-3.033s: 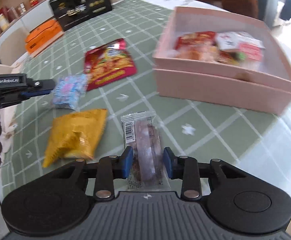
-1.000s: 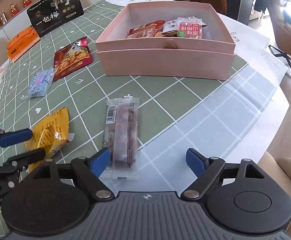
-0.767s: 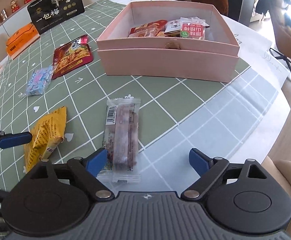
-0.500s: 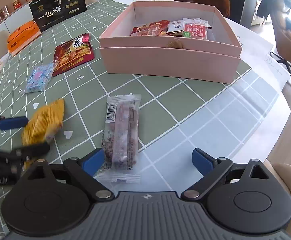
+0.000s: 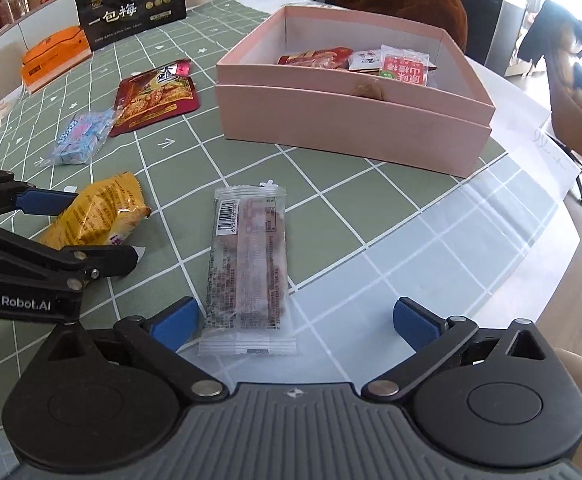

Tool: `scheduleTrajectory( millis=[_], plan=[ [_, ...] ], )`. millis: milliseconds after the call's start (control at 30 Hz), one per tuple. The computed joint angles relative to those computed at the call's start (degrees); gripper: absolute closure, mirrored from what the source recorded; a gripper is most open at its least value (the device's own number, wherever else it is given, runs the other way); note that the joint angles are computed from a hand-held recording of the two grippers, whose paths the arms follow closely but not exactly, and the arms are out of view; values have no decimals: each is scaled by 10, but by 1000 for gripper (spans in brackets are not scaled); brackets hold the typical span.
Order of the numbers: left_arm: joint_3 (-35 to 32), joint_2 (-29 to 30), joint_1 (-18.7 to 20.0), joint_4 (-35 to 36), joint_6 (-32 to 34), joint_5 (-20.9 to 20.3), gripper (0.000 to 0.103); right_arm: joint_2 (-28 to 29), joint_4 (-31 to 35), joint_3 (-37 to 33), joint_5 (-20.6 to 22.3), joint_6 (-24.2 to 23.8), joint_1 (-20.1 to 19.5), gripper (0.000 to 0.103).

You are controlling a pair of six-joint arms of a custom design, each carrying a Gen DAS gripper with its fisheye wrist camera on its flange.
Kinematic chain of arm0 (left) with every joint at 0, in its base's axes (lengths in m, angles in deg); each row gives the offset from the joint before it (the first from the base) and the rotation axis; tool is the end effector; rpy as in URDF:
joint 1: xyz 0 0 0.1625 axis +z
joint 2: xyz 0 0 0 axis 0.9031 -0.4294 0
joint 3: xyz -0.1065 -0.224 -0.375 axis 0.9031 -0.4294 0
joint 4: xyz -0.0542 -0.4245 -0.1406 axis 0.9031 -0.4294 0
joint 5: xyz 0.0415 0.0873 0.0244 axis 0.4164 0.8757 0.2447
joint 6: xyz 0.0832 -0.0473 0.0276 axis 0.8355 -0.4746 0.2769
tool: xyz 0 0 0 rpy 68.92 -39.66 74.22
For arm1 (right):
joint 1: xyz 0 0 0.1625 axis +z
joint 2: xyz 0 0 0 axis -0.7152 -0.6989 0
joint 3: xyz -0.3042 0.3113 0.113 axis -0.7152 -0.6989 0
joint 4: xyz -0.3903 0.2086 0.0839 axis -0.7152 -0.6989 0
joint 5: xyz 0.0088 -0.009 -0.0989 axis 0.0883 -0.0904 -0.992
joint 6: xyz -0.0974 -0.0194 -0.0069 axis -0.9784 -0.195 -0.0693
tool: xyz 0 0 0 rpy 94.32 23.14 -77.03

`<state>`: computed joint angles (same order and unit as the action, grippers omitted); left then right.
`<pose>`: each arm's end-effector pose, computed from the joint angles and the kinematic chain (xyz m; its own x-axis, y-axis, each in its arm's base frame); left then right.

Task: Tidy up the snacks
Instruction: 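Carry the chip bag and wrapped bar into the pink box with both grippers and release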

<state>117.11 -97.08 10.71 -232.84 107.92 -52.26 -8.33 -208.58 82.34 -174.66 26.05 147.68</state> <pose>-0.0395 -0.8164 0.1273 -0.4914 0.7346 -0.4679 0.8270 0.5620 0.0139 0.2060 -0.7006 -0.0342 -0.6986 0.2888 0.6546 -0.2053 0.7955 -0.5702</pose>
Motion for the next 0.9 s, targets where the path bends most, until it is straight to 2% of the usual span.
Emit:
scheduleTrajectory(
  millis=[100, 267, 467, 567, 633, 733, 800, 900],
  plan=[
    [5, -13, 5, 18, -35, -10, 33, 6, -16, -1, -6, -1, 2, 0],
    [36, -42, 7, 16, -70, 4, 33, -2, 14, 0, -1, 7, 1, 0],
    [49, -53, 7, 14, -89, 7, 33, -6, 33, -8, 1, 20, -3, 0],
    [52, -53, 5, 10, -87, 15, 32, 0, 40, -28, -1, 25, -6, 3],
    [53, -52, 3, 9, -86, 18, 32, 6, 46, -44, 0, 19, -6, 9],
    [52, -52, 4, 13, -88, 18, 32, 15, 62, -65, 0, 7, -1, 27],
    [50, -52, 5, 15, -89, 15, 32, 11, 78, -65, 10, -5, 4, 66],
    [51, -55, 9, 14, -93, 0, 33, -7, 99, -47, 27, 22, 10, 68]
  ],
)
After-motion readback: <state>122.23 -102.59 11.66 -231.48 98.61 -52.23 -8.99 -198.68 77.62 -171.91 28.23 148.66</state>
